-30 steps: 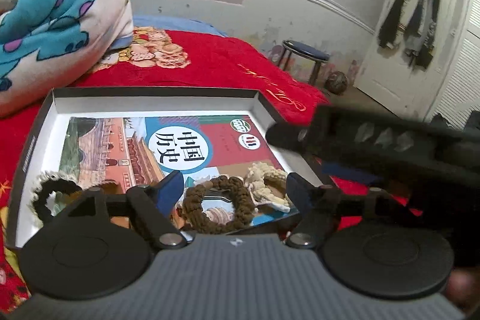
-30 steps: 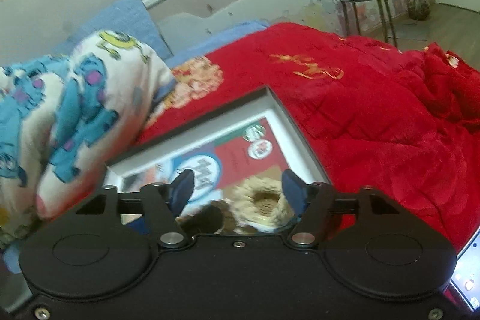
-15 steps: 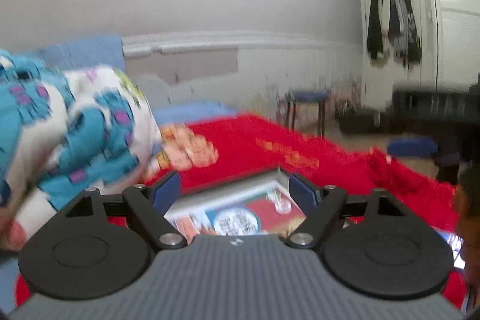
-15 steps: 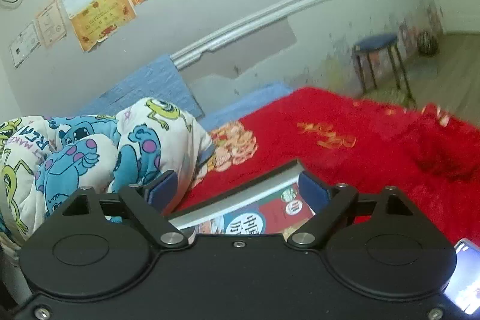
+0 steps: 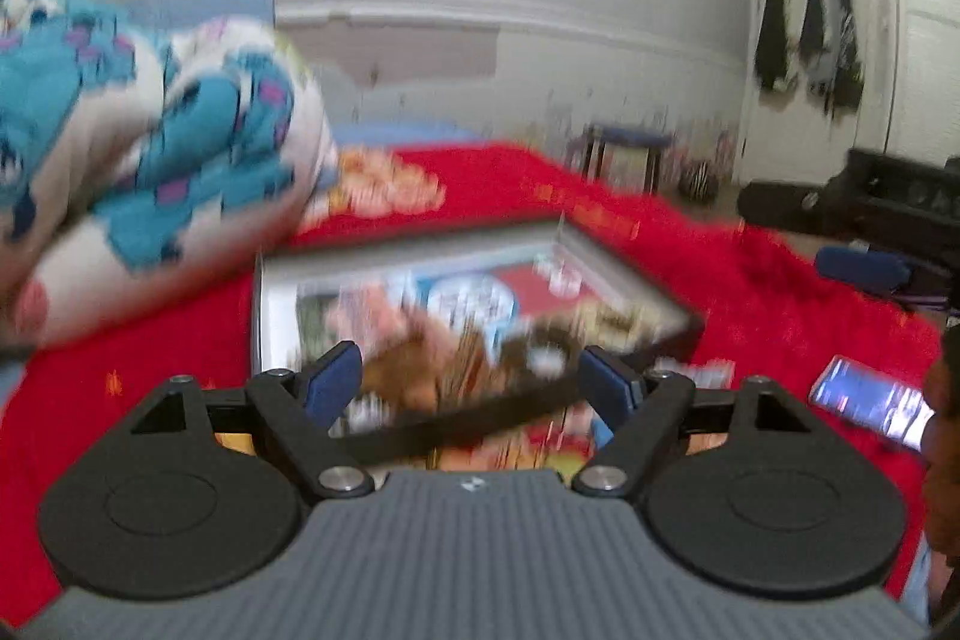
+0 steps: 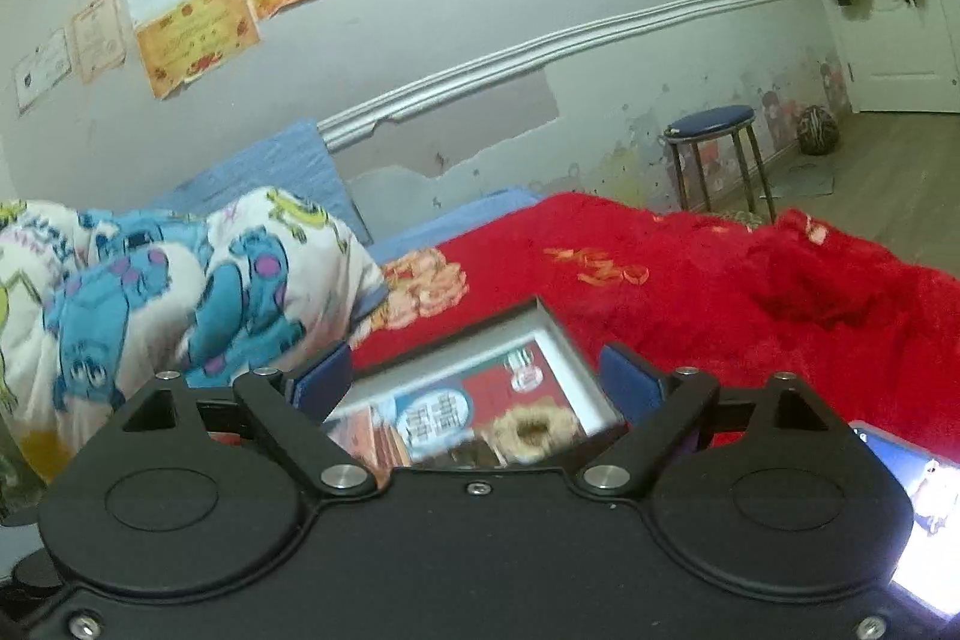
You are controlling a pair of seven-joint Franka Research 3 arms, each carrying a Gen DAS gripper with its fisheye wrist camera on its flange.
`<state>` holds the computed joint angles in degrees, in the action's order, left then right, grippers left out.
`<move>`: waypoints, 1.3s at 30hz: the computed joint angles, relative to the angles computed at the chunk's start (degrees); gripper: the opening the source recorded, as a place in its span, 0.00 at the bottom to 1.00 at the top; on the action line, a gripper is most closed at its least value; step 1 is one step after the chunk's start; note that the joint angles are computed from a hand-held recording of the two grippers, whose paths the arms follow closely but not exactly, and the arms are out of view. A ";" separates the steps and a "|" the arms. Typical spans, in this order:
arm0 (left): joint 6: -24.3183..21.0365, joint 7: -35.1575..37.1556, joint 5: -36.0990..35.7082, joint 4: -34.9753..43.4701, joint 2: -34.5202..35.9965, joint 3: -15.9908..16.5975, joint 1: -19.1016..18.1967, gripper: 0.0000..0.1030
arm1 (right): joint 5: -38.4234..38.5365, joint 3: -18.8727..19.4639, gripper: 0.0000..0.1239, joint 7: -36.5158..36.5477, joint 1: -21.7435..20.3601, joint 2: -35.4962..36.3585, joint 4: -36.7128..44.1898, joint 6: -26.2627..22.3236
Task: Organize objects
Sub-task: 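Move both open tools back to the pile of items, then grasp a brown paper packet with the left tool while the right grasps another packet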
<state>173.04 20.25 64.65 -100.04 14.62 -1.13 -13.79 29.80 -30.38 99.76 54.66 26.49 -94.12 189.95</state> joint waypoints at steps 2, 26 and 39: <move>-2.42 9.23 -9.65 -0.79 1.21 -3.59 2.52 0.84 | -0.79 7.18 0.72 -1.12 -5.47 -0.41 -1.24 1.78; -9.96 15.31 -23.44 2.62 6.86 -0.27 -3.04 0.47 | -12.43 11.95 0.48 11.13 -12.28 7.74 4.99 -10.07; -12.97 10.16 -17.02 3.50 6.79 -0.61 -3.65 0.47 | -17.30 21.02 0.35 13.65 -20.13 8.09 5.91 -8.88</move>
<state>160.07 30.41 47.63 -96.53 21.41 -1.74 -17.44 12.50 -9.36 113.41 34.53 34.58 -88.20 181.07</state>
